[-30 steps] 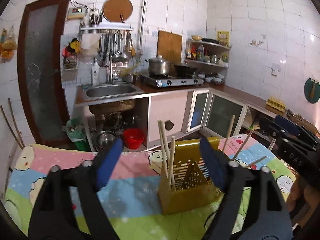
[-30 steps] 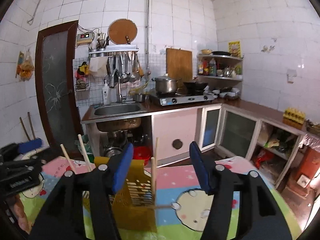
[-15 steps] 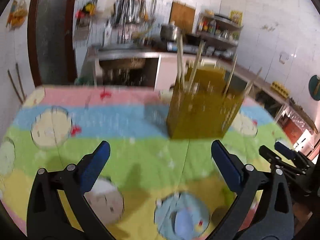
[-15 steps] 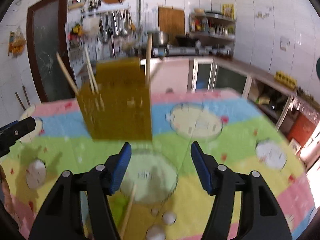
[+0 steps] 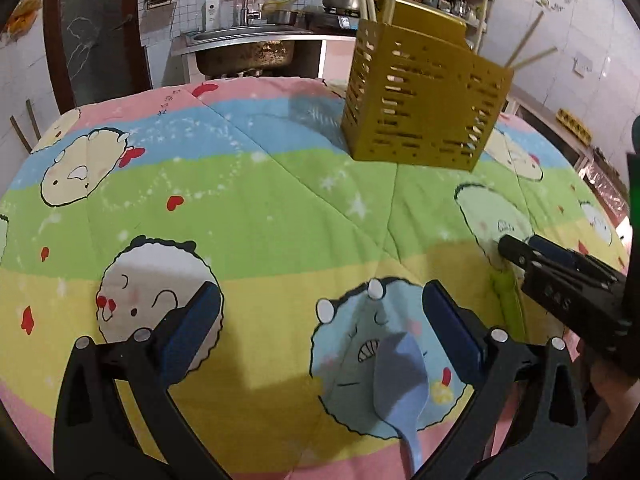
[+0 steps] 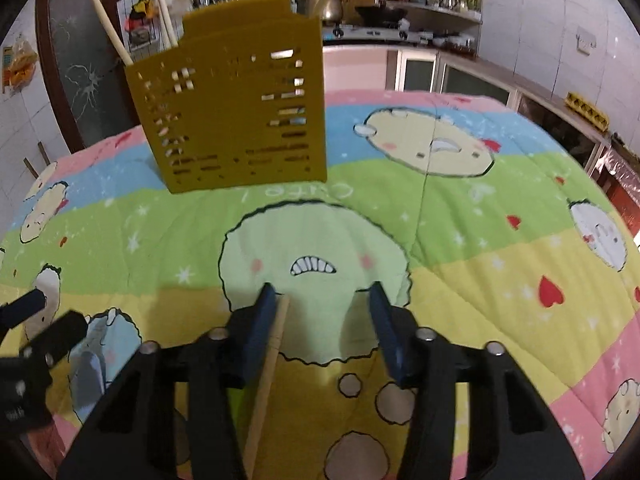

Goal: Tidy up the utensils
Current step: 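Close the left tool on the blue plastic spoon while the right tool grasps a chopstick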

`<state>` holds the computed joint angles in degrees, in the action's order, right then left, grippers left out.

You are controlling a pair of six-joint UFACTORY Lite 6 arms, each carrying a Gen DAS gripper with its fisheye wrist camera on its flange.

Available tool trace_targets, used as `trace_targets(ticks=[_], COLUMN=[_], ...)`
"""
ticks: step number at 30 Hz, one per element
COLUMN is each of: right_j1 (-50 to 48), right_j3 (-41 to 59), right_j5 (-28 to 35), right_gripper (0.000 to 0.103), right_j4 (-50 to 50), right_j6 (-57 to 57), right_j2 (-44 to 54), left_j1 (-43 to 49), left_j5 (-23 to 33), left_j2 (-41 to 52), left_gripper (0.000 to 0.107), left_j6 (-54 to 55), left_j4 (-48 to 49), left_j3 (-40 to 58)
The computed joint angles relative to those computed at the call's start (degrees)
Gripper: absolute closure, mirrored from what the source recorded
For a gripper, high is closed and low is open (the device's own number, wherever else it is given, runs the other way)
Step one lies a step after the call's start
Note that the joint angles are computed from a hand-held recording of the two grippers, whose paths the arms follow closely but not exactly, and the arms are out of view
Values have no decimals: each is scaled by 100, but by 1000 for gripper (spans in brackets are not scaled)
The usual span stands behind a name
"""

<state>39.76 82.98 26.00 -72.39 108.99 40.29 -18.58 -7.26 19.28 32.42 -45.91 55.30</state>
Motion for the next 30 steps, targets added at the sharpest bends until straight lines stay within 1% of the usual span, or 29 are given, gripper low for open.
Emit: trace_targets(ticks=[2,4,7,8,10,12,15,16,19,22,24,26,27,29,30], right_j1=[72,158,203,201,196,185,137,117,86,-10,-75,-86,-70,-54,-47], right_j3=[226,477,567,496,278,118,-233,-338,-546,-737,-801,-822,-784,-719,-716], right_j5=[172,392,455,396,275,207,8,-35,-79,-300,-474,-518,-482,-483,-506], right_gripper=[61,66,72,74,85,91,94,97,99,99,97,96,95,89,86], right_j4=[358,703,859,805,594,423,3,-142,-388,-764,-973,-1067,-971,-789,-788], right_j6=[-424,-841,-1037,-974,-725,-526,-46,106,348,778,1007,1160,1066,897,901], right_j2=[147,302,355,311,172,69,-158,-227,-367,-476,-493,-496,-473,-419,-412], left_j1=[-97,-161,-219,-237,-263,-288,-292,-276,-273,-330,-373,-409,-430,-455,-465], left_j5=[-77,-91,-73,-46,-1,-13,-3,40,74,56,44,65,50,52,61], left_j2=[-40,-33,50,87,154,183,219,238,266,266,278,315,323,334,344], left_gripper=[9,9,9,9,9,9,9,9,10,10,11,14,15,16,19], left_j6=[541,722,1007,1182,1386,1335,1306,1289,1306,1391,1593,1935,1995,2064,2116], left_j4=[-514,-678,-985,-1166,-1381,-1332,-1309,-1299,-1329,-1391,-1574,-1875,-1922,-1964,-2012], left_j3=[-32,-44,-27,2,42,35,43,59,77,64,66,100,102,109,122])
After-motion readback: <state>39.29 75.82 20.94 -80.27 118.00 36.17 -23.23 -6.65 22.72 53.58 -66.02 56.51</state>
